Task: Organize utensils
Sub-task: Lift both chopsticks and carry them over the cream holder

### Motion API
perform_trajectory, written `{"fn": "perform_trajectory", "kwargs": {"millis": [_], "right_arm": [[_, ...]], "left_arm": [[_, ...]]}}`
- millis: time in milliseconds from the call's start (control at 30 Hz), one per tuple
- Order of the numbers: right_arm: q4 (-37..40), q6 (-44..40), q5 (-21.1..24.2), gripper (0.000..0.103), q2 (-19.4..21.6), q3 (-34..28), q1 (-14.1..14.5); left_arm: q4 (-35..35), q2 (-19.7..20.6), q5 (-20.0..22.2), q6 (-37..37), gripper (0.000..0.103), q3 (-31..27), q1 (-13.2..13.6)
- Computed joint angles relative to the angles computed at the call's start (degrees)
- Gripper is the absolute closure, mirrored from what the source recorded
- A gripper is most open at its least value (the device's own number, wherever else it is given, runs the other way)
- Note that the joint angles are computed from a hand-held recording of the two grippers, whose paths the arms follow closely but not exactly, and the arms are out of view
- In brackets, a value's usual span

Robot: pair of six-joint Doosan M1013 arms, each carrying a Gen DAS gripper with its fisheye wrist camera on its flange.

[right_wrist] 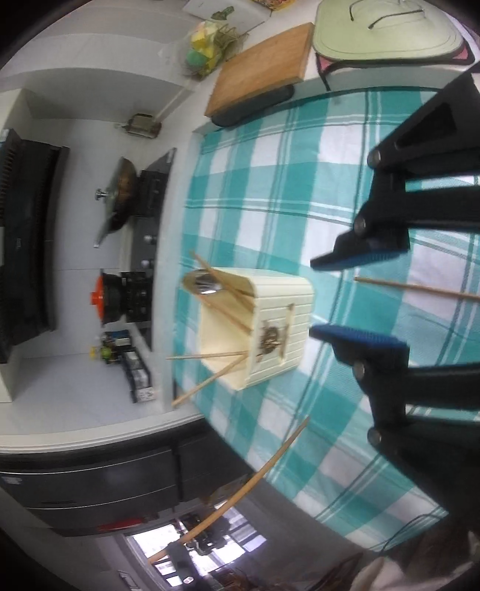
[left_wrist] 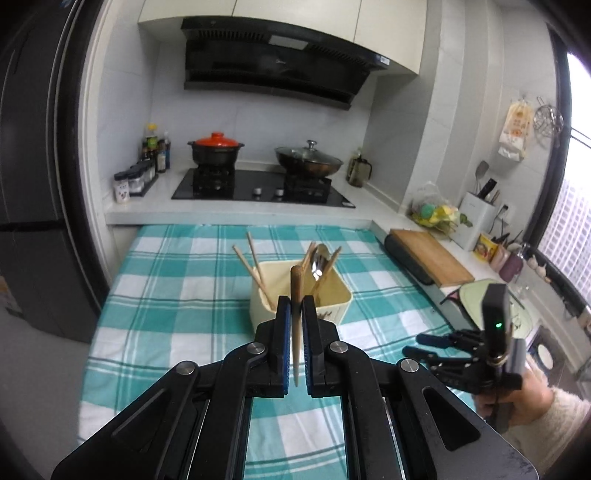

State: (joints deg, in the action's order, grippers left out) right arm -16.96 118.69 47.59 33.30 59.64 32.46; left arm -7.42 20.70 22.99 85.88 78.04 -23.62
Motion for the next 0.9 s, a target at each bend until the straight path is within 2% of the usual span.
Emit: {"fn": "perform_trajectory", "kwargs": {"millis": [133,333,367,400,467,533,600,767,900], "right_arm": [[6.0,-3.4,5.1,0.068,3.7,0.1,-1.3],[6.7,-2.6,8.4,0.070,8.8,-2.8,-2.0],[6.6,-2.2,9.1,0.073,9.5,-3.5,-2.1],[7.2,-2.1,10.0,0.084,10.3,-4.4,-2.2],[6.4,-1.6,9.2,0.097,10.5,-4.5,-2.1],[6.2,-2.5,9.6,0.097,10.5,-4.7,-1.9],[6.7,-1.6,7.4,0.097,9.1,-3.0,-1.8],[5.8,2.4,-3.6,0.097,2.2,4.9,-1.0],[1.4,6.2,-10.5,0.097,-2.7,9.3,0.2]], "left_arm": [[-0.1,0.1,2.0,-0.2,0.099,1.1,0.0],[0.3,-0.6,2.7,-1.0,0.099,2.6,0.0],[0.5,-0.8,2.8,-1.1,0.099,2.8,-0.1],[0.8,-0.9,2.8,-1.2,0.099,3.1,-0.1],[1.0,-1.0,3.1,-1.2,0.099,3.3,-0.2],[0.8,-1.2,3.2,-1.1,0.099,3.7,-0.2],[0.4,-1.5,2.9,-0.7,0.099,4.2,-0.2],[-3.3,-2.4,1.9,2.4,0.099,5.2,0.0],[-7.4,-3.0,0.9,6.2,0.099,5.4,0.0]]}}
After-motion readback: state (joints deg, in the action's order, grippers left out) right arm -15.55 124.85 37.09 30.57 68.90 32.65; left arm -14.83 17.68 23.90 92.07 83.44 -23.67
